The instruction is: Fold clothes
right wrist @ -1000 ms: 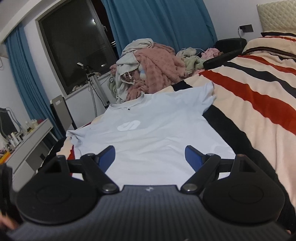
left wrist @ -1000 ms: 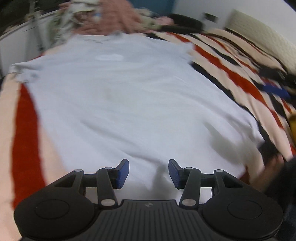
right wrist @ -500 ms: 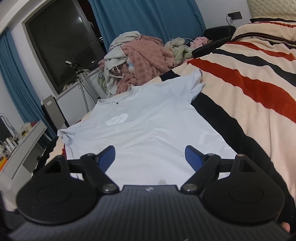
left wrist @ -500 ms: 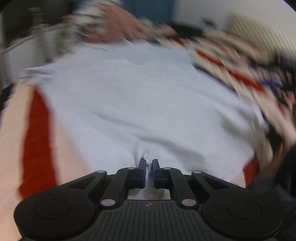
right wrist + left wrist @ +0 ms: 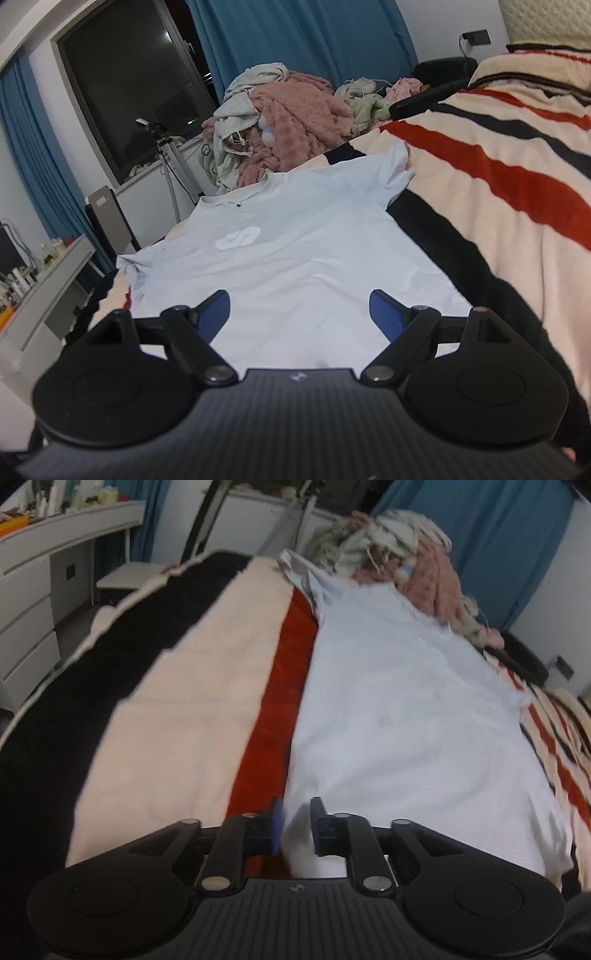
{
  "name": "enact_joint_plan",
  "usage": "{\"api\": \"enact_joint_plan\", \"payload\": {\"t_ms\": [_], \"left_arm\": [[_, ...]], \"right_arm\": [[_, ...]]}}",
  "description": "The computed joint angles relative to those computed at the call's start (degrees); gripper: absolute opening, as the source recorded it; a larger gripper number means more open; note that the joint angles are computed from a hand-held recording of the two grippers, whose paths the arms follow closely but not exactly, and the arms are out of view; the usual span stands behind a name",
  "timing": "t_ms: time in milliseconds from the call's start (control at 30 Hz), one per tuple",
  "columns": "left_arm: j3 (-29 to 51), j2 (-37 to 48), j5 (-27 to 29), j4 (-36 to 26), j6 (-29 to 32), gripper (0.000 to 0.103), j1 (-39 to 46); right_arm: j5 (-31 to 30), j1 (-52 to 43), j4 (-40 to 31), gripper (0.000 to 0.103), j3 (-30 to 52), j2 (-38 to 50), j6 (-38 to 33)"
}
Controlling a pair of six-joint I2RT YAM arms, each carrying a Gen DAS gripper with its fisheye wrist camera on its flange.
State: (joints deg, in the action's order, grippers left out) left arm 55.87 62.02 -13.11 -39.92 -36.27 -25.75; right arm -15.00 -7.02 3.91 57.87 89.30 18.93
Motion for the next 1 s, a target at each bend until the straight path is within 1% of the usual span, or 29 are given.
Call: {"api": "enact_joint_plan", "payload": {"t_ms": [33,67,100,167,233,300,333,367,400,433,500,533,633,700,733,767,833,867,967,1000], "left_arm": [[0.9,0.3,0.1,0.9,1.4,0.038,0.7],[2.6,0.8,0.1,1.6,3.4,0.051,1.4],[5.1,1.9,-0.9,2.0,5.4,0.056,1.5],[10.6,5.1,-3.7,3.0,9.0,0.056,0.3],[16.9,8.2,-4.2,3.6,12.3,0.056,-0.4],[24.2,12.8,-5.5,3.5,13.7,0.061,-2.3],[27.8,15.6,-6.4,4.4,16.4,0.062,-3.0],[31.2,19.1,-8.3,6.3,20.5,0.065,-4.3],[35.2,22.5,-10.8,6.9,24.9,0.07,-5.6],[40.1,25.8,-11.7,5.6,27.3,0.071,-6.2],[51.0,32.5,-7.8,1.7,27.3,0.071,-5.9],[56.6,35.9,-7.1,-0.3,27.2,0.071,-6.1],[73.3,46.7,-8.6,-6.2,26.9,0.073,-8.2],[80.6,52.0,-8.0,-7.8,25.2,0.079,-9.4],[83.4,54.3,-8.0,-8.8,23.6,0.079,-10.1],[83.7,55.4,-8.1,-8.3,22.4,0.08,-10.9],[78.1,54.6,-9.2,-4.0,19.6,0.083,-12.8],[72.6,53.2,-9.7,0.0,18.4,0.084,-13.5],[51.9,47.6,-11.0,16.0,16.7,0.094,-15.3],[46.9,46.6,-11.7,20.1,16.6,0.096,-16.0]], "right_arm": [[0.5,0.2,0.4,0.084,0.0,-0.1,-0.4],[0.9,0.4,0.7,0.084,-0.1,-0.2,-0.9],[1.4,0.6,1.2,0.084,-0.1,-0.2,-1.4],[2.5,1.2,2.3,0.084,0.0,-0.3,-2.8],[3.0,1.6,3.9,0.084,-0.2,-0.2,-4.1],[3.8,2.0,6.6,0.084,-0.9,-0.4,-5.1],[4.0,2.1,7.6,0.084,-1.1,-0.4,-5.6],[4.0,2.2,8.8,0.084,-1.4,-0.3,-6.0],[4.0,2.3,9.9,0.084,-1.4,0.0,-6.4],[4.1,2.3,11.0,0.084,-1.5,0.3,-6.7],[4.4,2.6,12.4,0.084,-1.2,1.1,-7.4],[4.6,2.7,12.8,0.084,-0.9,1.5,-7.7],[4.6,2.8,13.3,0.084,0.6,3.2,-7.6],[3.9,2.6,13.9,0.084,1.4,4.1,-7.6],[4.0,2.6,14.5,0.084,1.4,4.4,-7.8],[4.1,2.6,15.1,0.084,1.3,4.7,-7.9],[4.1,2.6,16.1,0.084,1.5,5.5,-7.9],[4.0,2.7,16.2,0.084,1.7,5.9,-8.1],[4.2,3.2,18.8,0.084,0.4,6.0,-10.5],[4.6,3.3,20.0,0.084,-0.4,6.0,-11.2]]}}
